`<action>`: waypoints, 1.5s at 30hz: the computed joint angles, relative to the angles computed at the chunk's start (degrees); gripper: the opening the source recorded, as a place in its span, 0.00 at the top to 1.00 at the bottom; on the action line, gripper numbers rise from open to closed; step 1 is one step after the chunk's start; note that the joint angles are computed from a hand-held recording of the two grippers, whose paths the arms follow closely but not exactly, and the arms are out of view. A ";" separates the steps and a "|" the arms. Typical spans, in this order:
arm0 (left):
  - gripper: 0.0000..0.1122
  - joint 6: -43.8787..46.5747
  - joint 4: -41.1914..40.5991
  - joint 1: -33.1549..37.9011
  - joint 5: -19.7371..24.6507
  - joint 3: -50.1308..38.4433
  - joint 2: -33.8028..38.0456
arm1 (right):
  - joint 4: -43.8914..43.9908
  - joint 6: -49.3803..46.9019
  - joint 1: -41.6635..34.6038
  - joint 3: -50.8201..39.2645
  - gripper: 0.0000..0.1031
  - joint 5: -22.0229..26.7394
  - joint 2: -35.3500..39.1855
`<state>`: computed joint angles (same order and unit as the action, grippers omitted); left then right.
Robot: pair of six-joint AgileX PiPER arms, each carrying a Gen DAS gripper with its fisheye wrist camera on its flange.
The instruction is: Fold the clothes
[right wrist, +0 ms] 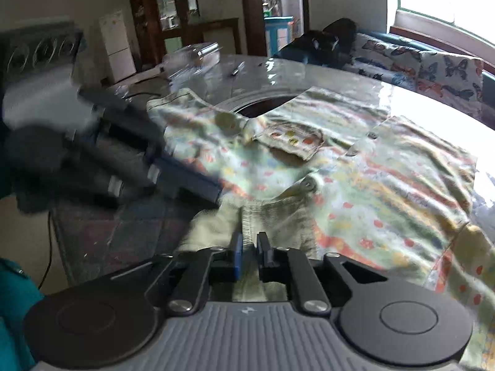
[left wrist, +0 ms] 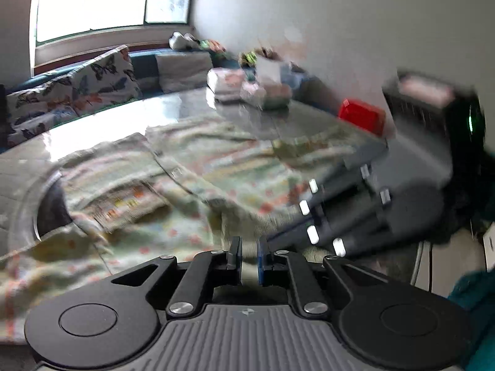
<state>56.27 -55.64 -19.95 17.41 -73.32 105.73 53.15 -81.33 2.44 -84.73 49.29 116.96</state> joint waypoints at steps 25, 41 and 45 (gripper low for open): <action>0.90 -27.72 21.69 -3.66 0.62 -15.49 13.61 | 10.01 9.03 -16.12 1.20 0.72 -20.06 2.33; 0.68 -31.56 25.15 -4.83 0.14 -16.15 13.78 | 19.78 5.84 -22.53 0.98 0.58 -37.23 5.54; 0.66 -33.51 26.83 -5.18 -0.87 -15.44 13.17 | 25.76 -0.17 -21.98 2.29 0.56 -39.92 4.85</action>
